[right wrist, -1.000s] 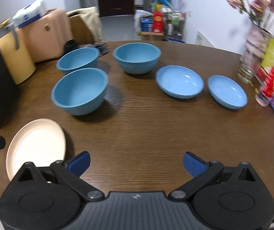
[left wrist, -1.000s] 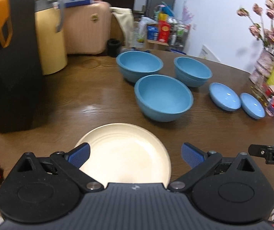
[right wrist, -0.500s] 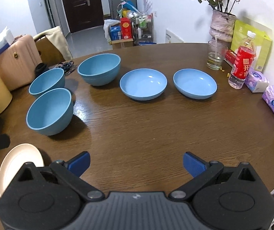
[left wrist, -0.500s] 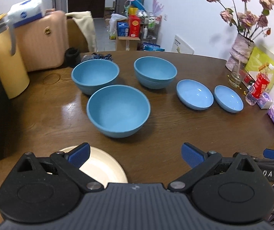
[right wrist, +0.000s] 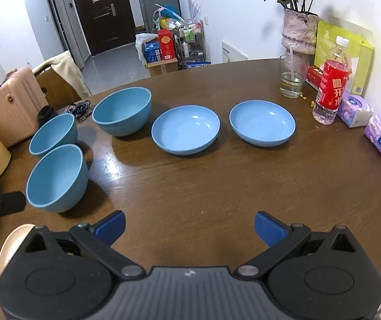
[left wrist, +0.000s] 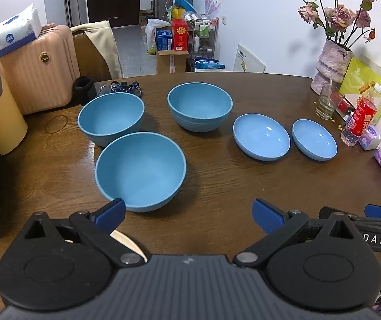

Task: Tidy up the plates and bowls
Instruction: 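Move both tools over to the larger light-blue plate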

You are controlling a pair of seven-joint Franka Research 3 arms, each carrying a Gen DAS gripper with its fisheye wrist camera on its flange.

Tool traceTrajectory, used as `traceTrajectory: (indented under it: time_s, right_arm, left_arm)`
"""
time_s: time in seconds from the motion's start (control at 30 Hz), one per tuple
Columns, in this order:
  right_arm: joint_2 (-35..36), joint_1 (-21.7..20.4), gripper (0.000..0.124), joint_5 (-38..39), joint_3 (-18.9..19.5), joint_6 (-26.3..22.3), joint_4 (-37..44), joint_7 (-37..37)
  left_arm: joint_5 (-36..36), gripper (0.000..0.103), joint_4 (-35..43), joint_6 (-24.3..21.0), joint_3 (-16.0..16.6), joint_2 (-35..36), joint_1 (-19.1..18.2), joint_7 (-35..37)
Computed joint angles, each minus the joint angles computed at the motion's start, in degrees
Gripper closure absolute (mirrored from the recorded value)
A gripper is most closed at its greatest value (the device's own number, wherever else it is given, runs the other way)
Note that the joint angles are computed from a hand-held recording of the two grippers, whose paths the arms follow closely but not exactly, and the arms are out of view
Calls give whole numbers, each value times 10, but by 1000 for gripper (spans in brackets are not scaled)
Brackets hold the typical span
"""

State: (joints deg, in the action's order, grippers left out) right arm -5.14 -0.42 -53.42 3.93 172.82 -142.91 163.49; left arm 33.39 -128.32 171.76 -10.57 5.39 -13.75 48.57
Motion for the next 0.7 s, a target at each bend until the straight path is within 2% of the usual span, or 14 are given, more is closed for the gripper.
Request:
traceTrajectory:
  time_s: [0.13, 0.4, 0.6, 0.7]
  right_arm:
    - [14, -4, 21, -4, -9, 7, 14, -5]
    - [42, 10, 21, 29, -40, 24, 33, -57]
    - [64, 22, 21, 95, -67, 40, 44, -137]
    - [77, 29, 21, 165, -76, 47, 48, -211]
  left_arm:
    - [23, 0, 26, -16, 5, 17, -11, -30]
    - [16, 0, 85, -50, 5, 60, -28, -47]
    - [30, 0, 130, -71, 14, 94, -52, -74]
    - [39, 0, 153, -80, 19, 111, -63, -89]
